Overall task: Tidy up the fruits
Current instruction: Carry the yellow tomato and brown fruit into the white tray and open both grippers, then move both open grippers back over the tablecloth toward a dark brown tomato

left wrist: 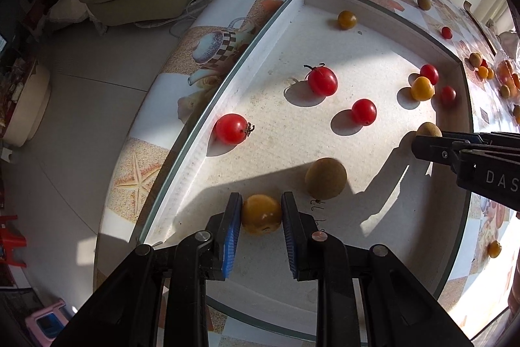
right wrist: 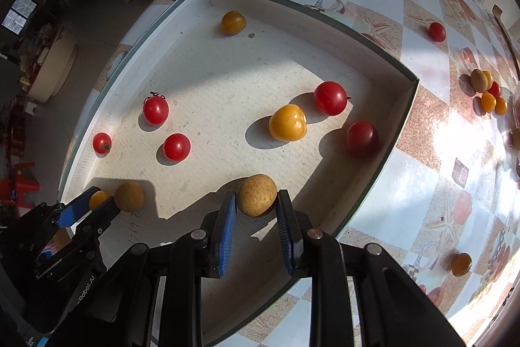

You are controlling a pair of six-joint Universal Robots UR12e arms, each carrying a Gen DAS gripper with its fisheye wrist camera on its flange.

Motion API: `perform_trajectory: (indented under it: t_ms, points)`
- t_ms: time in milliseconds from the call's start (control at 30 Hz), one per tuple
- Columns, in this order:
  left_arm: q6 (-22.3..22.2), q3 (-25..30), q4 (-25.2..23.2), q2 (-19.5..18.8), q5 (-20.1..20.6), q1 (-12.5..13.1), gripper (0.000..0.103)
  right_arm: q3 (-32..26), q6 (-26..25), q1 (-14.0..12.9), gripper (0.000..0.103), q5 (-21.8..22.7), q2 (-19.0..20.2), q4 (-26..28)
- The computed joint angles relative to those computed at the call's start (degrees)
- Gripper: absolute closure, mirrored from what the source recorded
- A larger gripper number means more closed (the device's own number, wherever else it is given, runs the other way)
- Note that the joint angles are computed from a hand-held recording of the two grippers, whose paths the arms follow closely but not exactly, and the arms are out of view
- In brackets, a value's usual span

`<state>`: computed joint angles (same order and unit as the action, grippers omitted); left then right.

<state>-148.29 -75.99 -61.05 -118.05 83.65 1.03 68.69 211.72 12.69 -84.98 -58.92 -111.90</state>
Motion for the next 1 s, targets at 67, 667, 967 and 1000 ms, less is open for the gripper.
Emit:
perform_trajectory:
  t_ms: [67,667,967,1000]
  points:
    - [0.6,-0.1,0.4,0.1,0.4,-0.2,0.076,0.4,0.3,-0.2,0.069,1.1,-0.1,-0.7]
    - [3.0,-0.8,2.4,1.2,2.2,-1.4,0.02,5.4,4.0,-1.8,0.021,3.3,-4.4,-7.9]
    - [7.2,-3.6,2.1,4.1,-0.3,-3.0,0.02,12.5,8.6,-3.2,0.021,1.0,-10.1,-8.7]
    - [7.8,-3.9,2.0,4.5,-0.8,-3.2,0.02,13.4,9.1,-3.4,0.021,0.6,-10.8,-8.4]
